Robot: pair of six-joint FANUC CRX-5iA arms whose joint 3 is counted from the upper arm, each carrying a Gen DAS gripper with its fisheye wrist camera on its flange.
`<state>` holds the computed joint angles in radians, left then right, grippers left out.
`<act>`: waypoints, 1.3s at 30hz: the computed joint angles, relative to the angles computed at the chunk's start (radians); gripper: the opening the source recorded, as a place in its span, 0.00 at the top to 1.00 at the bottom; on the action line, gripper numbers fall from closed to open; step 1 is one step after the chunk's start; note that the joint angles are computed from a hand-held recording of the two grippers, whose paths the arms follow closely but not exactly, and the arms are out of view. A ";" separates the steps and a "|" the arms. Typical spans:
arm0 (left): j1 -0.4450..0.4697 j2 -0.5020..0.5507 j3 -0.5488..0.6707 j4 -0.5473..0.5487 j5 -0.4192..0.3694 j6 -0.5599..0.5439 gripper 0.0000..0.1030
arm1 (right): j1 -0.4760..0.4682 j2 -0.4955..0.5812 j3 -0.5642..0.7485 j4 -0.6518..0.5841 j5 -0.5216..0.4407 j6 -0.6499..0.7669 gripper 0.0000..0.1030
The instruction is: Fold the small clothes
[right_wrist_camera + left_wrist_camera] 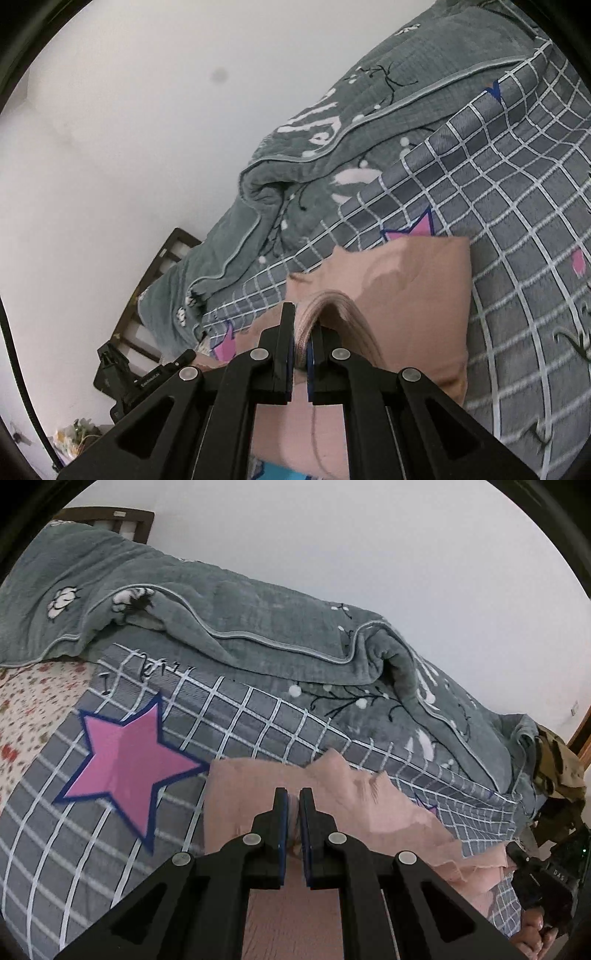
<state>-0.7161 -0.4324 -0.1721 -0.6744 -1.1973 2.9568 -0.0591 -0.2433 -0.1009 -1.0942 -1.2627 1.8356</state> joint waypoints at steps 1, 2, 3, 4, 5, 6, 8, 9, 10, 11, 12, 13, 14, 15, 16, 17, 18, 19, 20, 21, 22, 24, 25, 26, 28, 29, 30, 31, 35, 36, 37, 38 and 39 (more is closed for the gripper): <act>0.042 0.005 -0.008 0.027 0.030 -0.028 0.93 | 0.016 0.023 0.009 0.012 0.019 0.004 0.95; 0.069 0.012 -0.013 0.044 0.050 -0.047 0.93 | 0.025 0.036 0.013 0.018 0.031 0.009 0.95; 0.097 0.020 -0.017 0.059 0.070 -0.064 0.93 | 0.039 0.053 0.019 0.028 0.048 0.015 0.95; 0.132 0.029 -0.024 0.079 0.097 -0.087 0.93 | 0.062 0.077 0.027 0.054 0.075 0.012 0.95; 0.155 0.037 -0.027 0.090 0.116 -0.100 0.93 | 0.080 0.095 0.035 0.073 0.094 0.006 0.95; 0.175 0.047 -0.028 0.098 0.132 -0.111 0.93 | 0.093 0.113 0.043 0.085 0.108 0.005 0.95; 0.223 0.075 -0.023 0.128 0.155 -0.146 0.92 | 0.129 0.153 0.064 0.119 0.138 0.000 0.94; 0.250 0.087 -0.022 0.158 0.162 -0.177 0.91 | 0.135 0.168 0.072 0.121 0.137 0.009 0.90; 0.277 0.101 -0.017 0.194 0.159 -0.211 0.85 | 0.146 0.181 0.078 0.134 0.143 0.011 0.86; 0.294 0.113 -0.013 0.216 0.151 -0.230 0.75 | 0.151 0.180 0.073 0.143 0.153 0.013 0.85; 0.298 0.113 -0.017 0.217 0.153 -0.226 0.70 | 0.163 0.173 0.062 0.165 0.181 0.020 0.84; 0.296 0.106 -0.027 0.210 0.163 -0.215 0.60 | 0.180 0.159 0.047 0.197 0.216 0.030 0.82; 0.292 0.097 -0.039 0.205 0.176 -0.207 0.52 | 0.191 0.151 0.036 0.216 0.240 0.036 0.78; 0.289 0.089 -0.049 0.205 0.187 -0.209 0.51 | 0.209 0.138 0.019 0.249 0.276 0.035 0.76; 0.284 0.086 -0.057 0.207 0.191 -0.220 0.51 | 0.233 0.126 0.001 0.294 0.313 0.024 0.73; 0.285 0.088 -0.059 0.214 0.193 -0.236 0.51 | 0.253 0.118 -0.012 0.333 0.338 0.012 0.73; 0.288 0.092 -0.062 0.228 0.196 -0.262 0.51 | 0.272 0.114 -0.021 0.368 0.358 -0.002 0.73; 0.296 0.100 -0.065 0.252 0.201 -0.298 0.51 | 0.305 0.112 -0.035 0.427 0.385 -0.030 0.73; 0.302 0.113 -0.064 0.274 0.200 -0.332 0.51 | 0.332 0.113 -0.044 0.477 0.403 -0.055 0.73; 0.304 0.125 -0.058 0.285 0.193 -0.354 0.51 | 0.360 0.116 -0.052 0.527 0.415 -0.081 0.73; 0.300 0.143 -0.049 0.287 0.183 -0.372 0.51 | 0.384 0.124 -0.058 0.569 0.420 -0.100 0.73; 0.279 0.178 -0.024 0.262 0.152 -0.372 0.51 | 0.420 0.132 -0.071 0.634 0.436 -0.140 0.73; 0.260 0.195 -0.011 0.232 0.132 -0.354 0.60 | 0.433 0.134 -0.076 0.658 0.442 -0.155 0.74; 0.250 0.201 -0.006 0.217 0.123 -0.349 0.79 | 0.442 0.138 -0.079 0.675 0.444 -0.165 0.76; 0.240 0.216 0.004 0.200 0.104 -0.347 0.92 | 0.459 0.142 -0.090 0.718 0.465 -0.211 0.92; 0.235 0.211 0.000 0.186 0.111 -0.337 0.93 | 0.455 0.145 -0.086 0.708 0.459 -0.201 0.93; 0.219 0.199 -0.003 0.151 0.119 -0.309 0.93 | 0.448 0.145 -0.083 0.693 0.459 -0.189 0.95; 0.203 0.186 -0.002 0.118 0.119 -0.286 0.93 | 0.436 0.130 -0.093 0.662 0.482 -0.163 0.95; 0.191 0.146 -0.020 0.072 0.156 -0.235 0.93 | 0.443 0.061 -0.147 0.650 0.595 -0.134 0.95; 0.196 0.150 -0.021 0.077 0.154 -0.236 0.93 | 0.454 0.061 -0.155 0.677 0.609 -0.166 0.95; 0.209 0.158 -0.024 0.091 0.154 -0.241 0.93 | 0.460 0.078 -0.151 0.698 0.596 -0.190 0.95; 0.230 0.165 -0.033 0.119 0.161 -0.252 0.93 | 0.460 0.093 -0.141 0.703 0.580 -0.199 0.95; 0.260 0.173 -0.046 0.160 0.171 -0.272 0.93 | 0.453 0.118 -0.124 0.700 0.550 -0.208 0.95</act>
